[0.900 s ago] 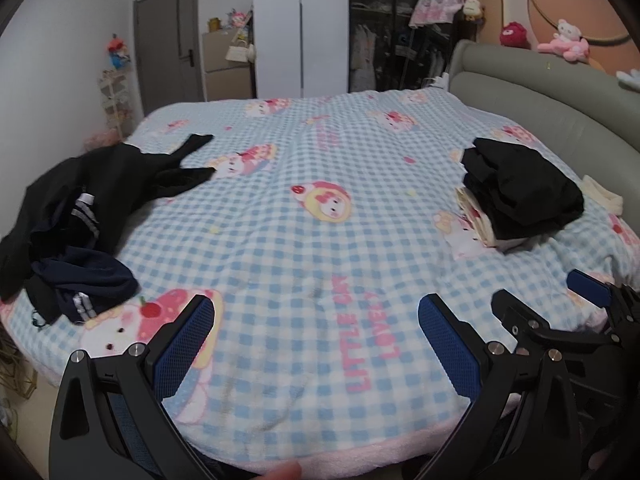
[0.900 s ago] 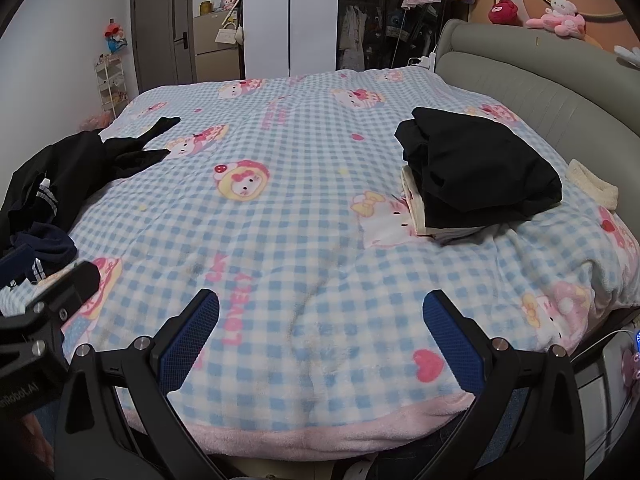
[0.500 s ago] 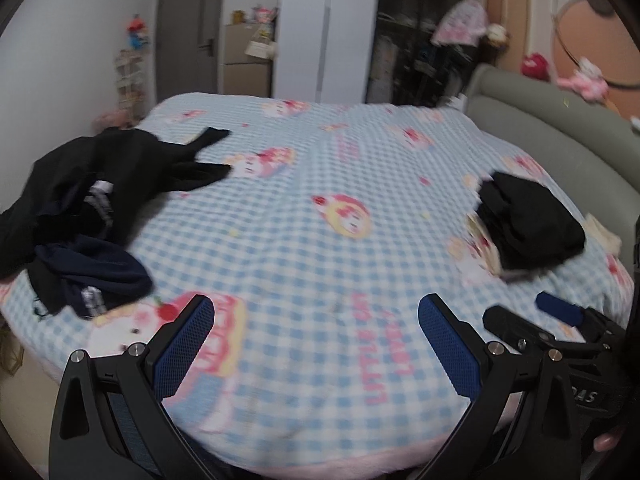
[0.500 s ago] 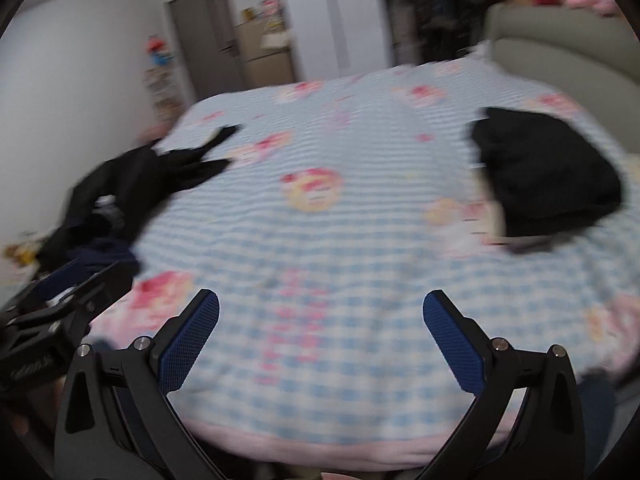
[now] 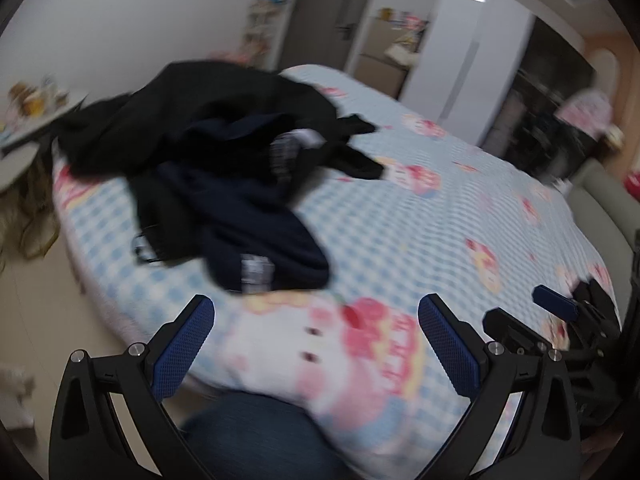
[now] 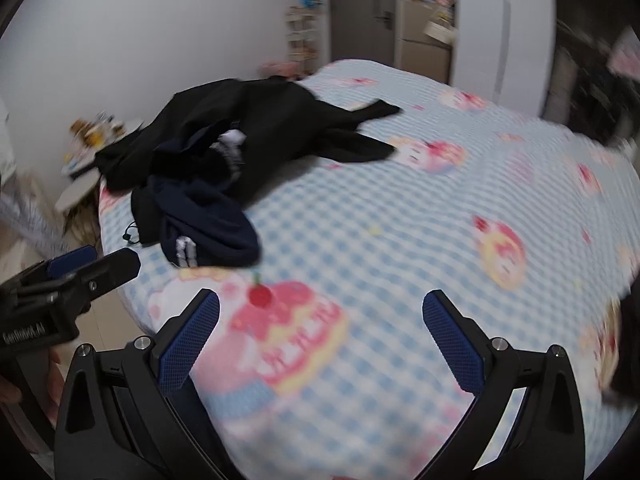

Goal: Fold clothes
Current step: 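Move both grippers toward the dark clothes pile on the bed, then grasp the navy striped pants with the right gripper while the left gripper grasps another part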

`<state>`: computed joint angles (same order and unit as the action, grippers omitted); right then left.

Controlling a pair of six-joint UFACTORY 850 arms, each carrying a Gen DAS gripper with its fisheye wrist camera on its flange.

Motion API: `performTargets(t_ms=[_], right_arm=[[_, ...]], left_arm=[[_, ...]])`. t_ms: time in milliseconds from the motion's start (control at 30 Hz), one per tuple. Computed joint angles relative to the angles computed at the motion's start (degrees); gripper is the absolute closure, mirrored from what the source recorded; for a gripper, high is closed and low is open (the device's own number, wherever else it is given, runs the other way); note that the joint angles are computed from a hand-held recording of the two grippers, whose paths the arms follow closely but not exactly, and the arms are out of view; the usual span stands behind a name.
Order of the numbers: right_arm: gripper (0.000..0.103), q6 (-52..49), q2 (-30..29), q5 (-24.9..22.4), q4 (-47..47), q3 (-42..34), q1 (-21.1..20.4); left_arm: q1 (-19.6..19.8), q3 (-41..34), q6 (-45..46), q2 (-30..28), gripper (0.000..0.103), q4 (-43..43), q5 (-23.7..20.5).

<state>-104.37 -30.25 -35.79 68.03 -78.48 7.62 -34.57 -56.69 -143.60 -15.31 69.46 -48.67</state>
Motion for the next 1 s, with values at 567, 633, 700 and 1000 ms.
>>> performTargets(t_ms=[567,633,700,1000], right_arm=[[0.018,30.25,-20.40,-2.49,-30.14,-20.47,14.12],[0.043,33.21,-22.71,-4.82,-33.11,-23.12,14.46],[0.064,31.24,-22.59,-4.42,-31.11,-22.46,14.00],[0.094,19.00,-17.59,-5.51,-15.70,-19.61,5.93]], left_arm=[[17.26,4.57,-5.59,-5.07,0.034,10.45,24.99],[18.24,3.91,-7.03,-6.29,0.051,13.63,27.20],[17.93,2.51,-4.67,-6.83,0.082,13.05,27.39],[10.46,-10.22,5.87,-11.36,0.089,11.99,26.24]])
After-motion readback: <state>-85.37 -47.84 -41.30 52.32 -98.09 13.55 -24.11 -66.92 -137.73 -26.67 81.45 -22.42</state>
